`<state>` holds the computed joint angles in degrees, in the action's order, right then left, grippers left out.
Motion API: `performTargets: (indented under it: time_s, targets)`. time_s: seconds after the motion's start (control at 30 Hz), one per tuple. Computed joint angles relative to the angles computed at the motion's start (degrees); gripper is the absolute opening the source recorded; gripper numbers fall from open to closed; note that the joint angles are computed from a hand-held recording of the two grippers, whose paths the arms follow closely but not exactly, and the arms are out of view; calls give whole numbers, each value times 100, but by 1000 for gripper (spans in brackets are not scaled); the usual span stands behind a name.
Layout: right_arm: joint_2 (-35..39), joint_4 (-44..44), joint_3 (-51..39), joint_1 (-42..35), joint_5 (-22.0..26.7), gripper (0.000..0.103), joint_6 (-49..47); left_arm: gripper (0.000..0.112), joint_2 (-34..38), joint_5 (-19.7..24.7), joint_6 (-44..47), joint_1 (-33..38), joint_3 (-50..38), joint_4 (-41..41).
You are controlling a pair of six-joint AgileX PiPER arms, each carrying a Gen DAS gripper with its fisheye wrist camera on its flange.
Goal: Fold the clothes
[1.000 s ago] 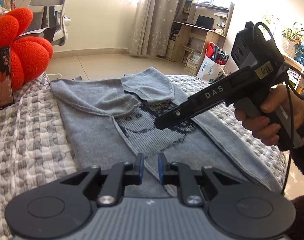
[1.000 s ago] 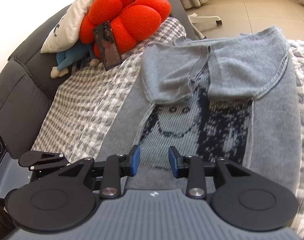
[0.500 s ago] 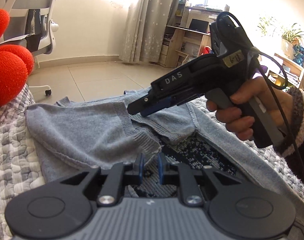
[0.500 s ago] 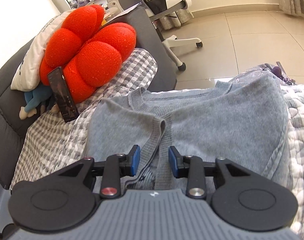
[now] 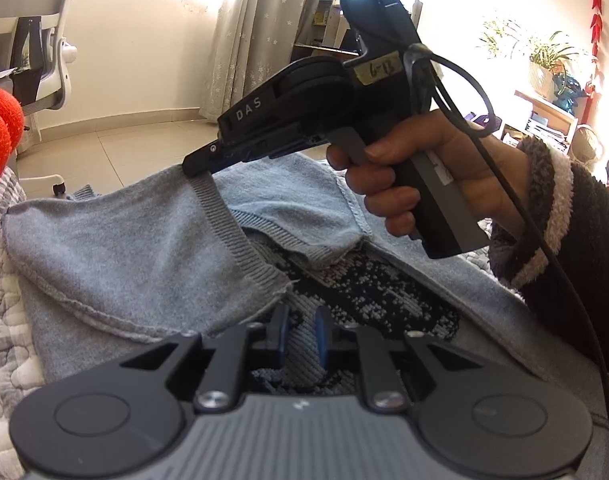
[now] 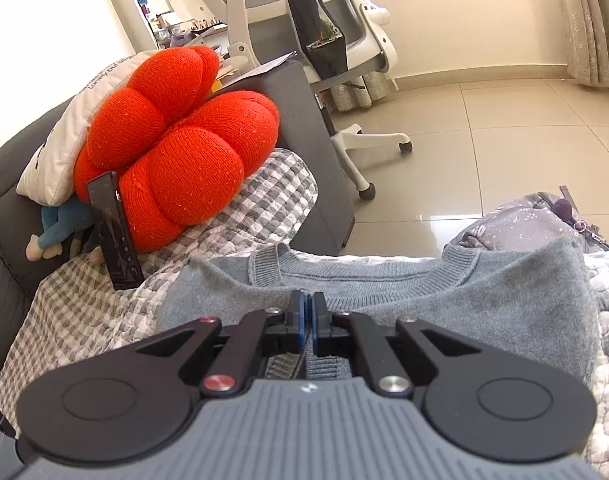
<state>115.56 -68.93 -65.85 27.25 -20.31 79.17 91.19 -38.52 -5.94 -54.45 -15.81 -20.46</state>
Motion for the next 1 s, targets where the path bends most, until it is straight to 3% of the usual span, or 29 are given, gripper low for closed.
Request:
performTargets:
  time_s: [0.1, 0.17, 0.37, 0.57, 0.63, 0.67, 0.8, 0.9, 1.0]
  targets:
    - [204, -899, -277, 101, 317, 7, 904, 15, -163, 107, -36, 39, 30, 48]
    - [173, -811, -219, 71, 242, 13, 885, 15, -300, 65, 26, -3, 77, -36]
    - [-240, -243, 291, -32, -45, 17, 303, 15, -508, -24, 276, 72, 81, -532]
    - [-482, -387, 665, 25, -203, 18, 279, 16, -227, 177, 180, 307, -73, -223]
    - [-550, -190, 851, -27, -406, 18, 65, 34, -229, 97, 469, 138, -6, -349]
    - [-575, -55, 937, -66, -510, 18, -83, 38, -230, 70, 691, 20, 2, -537]
    - [-636, 311, 1177, -197, -746, 21, -469, 42, -84, 180, 1553, -277, -244, -1414]
    - [-684, 153, 1172, -271, -692, 21, -208, 37, 55, 239, 2111, -437, -487, -2133]
    - [-912, -103, 1214, -356, -601, 21, 14, 6, 44, 234, 2419, -550, -576, -2523]
